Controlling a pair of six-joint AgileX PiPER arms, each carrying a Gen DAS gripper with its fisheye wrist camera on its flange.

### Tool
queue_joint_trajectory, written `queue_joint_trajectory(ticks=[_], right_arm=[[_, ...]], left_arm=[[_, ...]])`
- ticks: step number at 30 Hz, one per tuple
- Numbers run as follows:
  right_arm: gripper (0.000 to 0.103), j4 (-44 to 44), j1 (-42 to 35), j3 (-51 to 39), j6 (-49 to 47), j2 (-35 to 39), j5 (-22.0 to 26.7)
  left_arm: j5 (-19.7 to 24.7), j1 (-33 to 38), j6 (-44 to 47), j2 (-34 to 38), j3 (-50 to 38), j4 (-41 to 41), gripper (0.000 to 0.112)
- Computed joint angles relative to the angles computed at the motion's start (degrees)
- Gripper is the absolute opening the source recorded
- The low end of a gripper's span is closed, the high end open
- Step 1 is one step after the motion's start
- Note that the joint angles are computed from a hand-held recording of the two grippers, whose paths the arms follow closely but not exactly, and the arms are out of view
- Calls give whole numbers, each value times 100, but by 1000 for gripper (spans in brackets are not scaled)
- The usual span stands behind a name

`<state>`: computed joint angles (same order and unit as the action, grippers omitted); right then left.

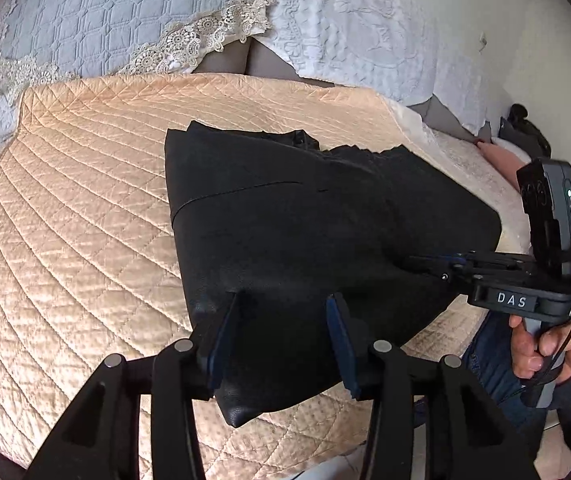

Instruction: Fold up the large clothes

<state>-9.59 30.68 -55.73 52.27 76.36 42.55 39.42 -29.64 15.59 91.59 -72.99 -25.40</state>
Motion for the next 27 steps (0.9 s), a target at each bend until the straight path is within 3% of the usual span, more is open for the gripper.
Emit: queue_joint_trajectory(ticks=[3,7,12,14,18,23,27], right_arm=[[17,-296,-51,-337,139,-9,114],[17,-287,-406,-966,-226,551,-134],[17,293,-924,-1381,-889,1582,-296],[16,471,-1050,-1126,-1032,1675,-421],[16,443,-1098,-701,-871,1529,-845],[17,200,-951,-986,-698,1319,-254],[18,-368,-262,-902,-124,574,-33]], left_arm=[[104,179,-29,153,-379,-76,47],[139,147,-717,839,-1407,654,47],[497,146,-1079,2002,-2706,894,47],[611,74,-1220,2307,-2932,1027,47],[434,-51,-1211,2304,-2713,1208,47],[530,-52,-1320,2154,-2687,1380,47],[174,56,-750,1182,-1622,741,47]])
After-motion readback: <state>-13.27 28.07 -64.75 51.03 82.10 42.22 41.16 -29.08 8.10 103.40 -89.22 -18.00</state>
